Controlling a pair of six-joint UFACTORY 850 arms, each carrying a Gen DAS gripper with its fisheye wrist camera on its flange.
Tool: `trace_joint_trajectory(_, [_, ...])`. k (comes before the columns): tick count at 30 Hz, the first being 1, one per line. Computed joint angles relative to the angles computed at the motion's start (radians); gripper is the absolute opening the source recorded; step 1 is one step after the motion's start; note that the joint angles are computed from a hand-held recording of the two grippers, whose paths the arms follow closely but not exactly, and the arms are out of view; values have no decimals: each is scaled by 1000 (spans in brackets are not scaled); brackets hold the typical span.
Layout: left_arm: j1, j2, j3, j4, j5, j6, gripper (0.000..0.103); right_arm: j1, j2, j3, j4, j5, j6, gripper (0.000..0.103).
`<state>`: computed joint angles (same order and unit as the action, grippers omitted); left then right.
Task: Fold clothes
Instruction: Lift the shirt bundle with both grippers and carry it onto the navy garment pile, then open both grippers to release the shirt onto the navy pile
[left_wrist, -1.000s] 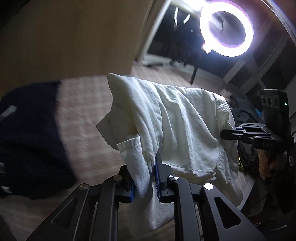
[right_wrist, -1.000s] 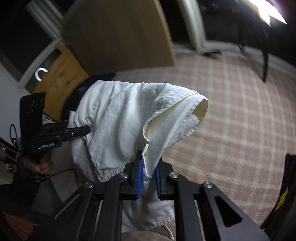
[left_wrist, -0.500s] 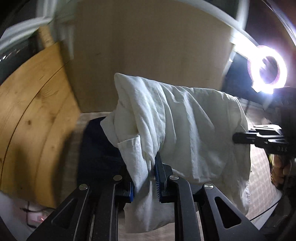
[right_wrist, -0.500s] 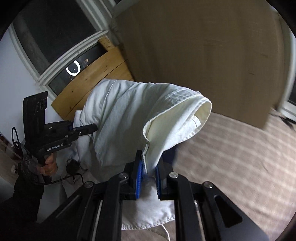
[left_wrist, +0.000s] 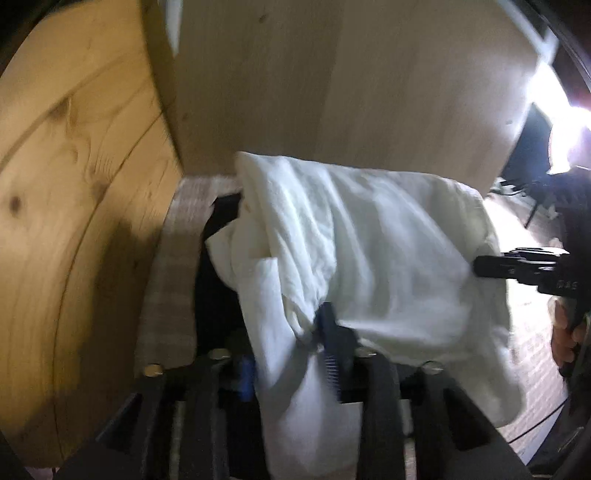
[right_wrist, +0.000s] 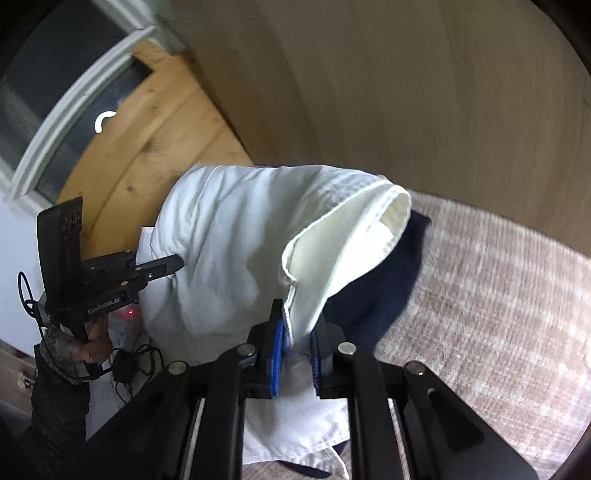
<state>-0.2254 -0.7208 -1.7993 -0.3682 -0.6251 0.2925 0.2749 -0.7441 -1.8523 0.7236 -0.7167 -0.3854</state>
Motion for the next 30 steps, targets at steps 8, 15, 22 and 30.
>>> trace_joint_trajectory(8, [-16, 132, 114, 219, 128, -157, 35, -43, 128, 113, -162, 115, 90, 39])
trace_joint_trajectory(15, [-44, 55, -24, 72, 159, 21, 36, 24, 26, -67, -206, 170, 18, 39])
trace_joint_trajectory(22, [-21, -148, -210, 116, 39, -35, 35, 36, -148, -228, -403, 99, 154, 39])
trace_joint_trajectory(30, [-21, 64, 41, 80, 221, 14, 30, 19, 45, 35, -147, 272, 4, 46])
